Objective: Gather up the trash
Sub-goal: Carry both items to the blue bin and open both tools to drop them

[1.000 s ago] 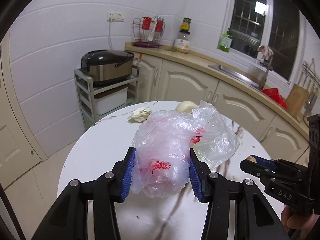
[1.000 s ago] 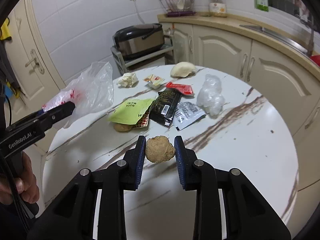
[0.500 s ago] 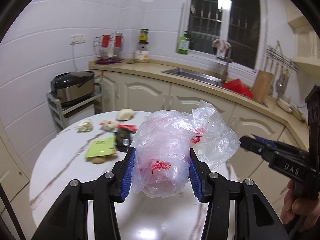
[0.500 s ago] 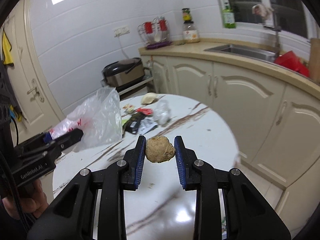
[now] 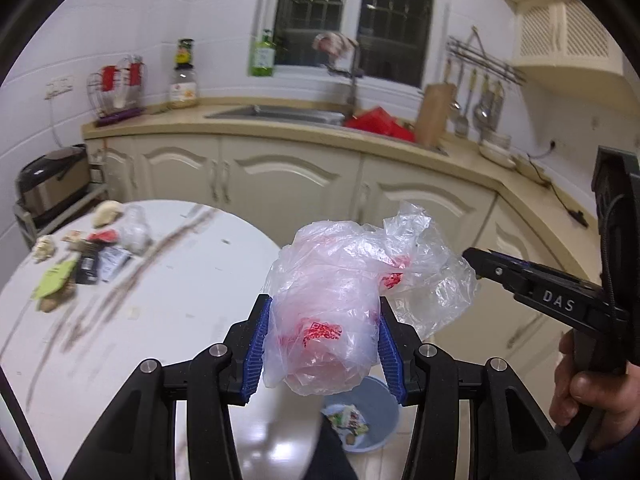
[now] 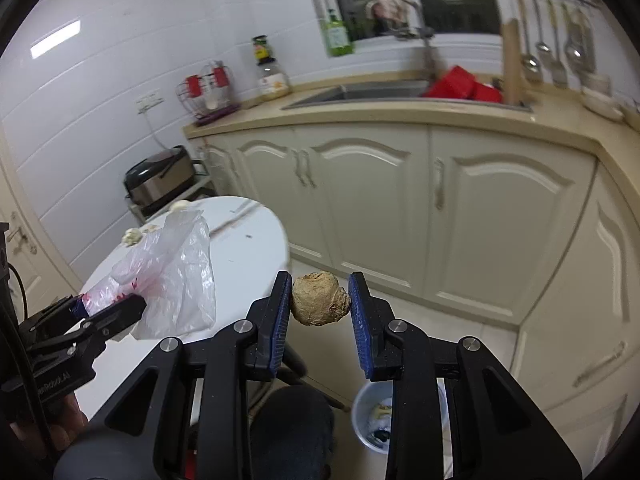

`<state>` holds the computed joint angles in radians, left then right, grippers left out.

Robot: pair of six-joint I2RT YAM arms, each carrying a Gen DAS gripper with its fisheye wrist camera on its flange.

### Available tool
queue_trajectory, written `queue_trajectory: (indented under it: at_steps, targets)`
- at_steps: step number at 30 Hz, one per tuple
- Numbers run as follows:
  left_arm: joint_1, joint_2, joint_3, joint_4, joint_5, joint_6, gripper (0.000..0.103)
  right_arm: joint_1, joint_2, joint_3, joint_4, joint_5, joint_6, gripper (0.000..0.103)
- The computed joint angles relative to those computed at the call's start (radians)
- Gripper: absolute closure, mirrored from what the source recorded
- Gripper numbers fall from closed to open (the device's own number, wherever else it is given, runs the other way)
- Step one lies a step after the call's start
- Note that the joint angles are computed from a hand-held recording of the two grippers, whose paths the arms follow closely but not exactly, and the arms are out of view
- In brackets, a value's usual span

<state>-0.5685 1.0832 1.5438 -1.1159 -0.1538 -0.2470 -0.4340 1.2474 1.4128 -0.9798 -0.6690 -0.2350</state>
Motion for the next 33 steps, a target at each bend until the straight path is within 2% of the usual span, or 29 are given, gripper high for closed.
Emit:
queue_trajectory:
  at_steps: [1,8,14,20,27,33]
  targets:
    - [-0.033,0.017,-0.018,0.017,0.006,-0.009,0.058,-0.038,0.015,-0.011,-0.003,-0.010,-0.023,0.076]
    - [-0.020,0.237,-0.017,0.104,0.109,0.044,0.057,-0.197,0.154,-0.104,0.023,-0.022,-0.120,0.076]
    - [-0.015,0.448,0.024,0.144,0.157,0.073,0.057,-0.239,0.292,-0.189,0.105,0.039,-0.128,0.076]
    - [0.006,0.640,0.095,0.153,0.169,0.095,0.057,-0.266,0.454,-0.210,0.174,0.081,-0.126,0.076]
    - [0.032,0.886,0.245,0.122,0.195,0.092,0.057,-0.234,0.632,-0.213,0.244,0.117,-0.090,0.076]
    - [0.037,1.153,0.550,0.004,0.221,0.071,0.054,-0.221,0.760,-0.194,0.273,0.122,-0.056,0.076]
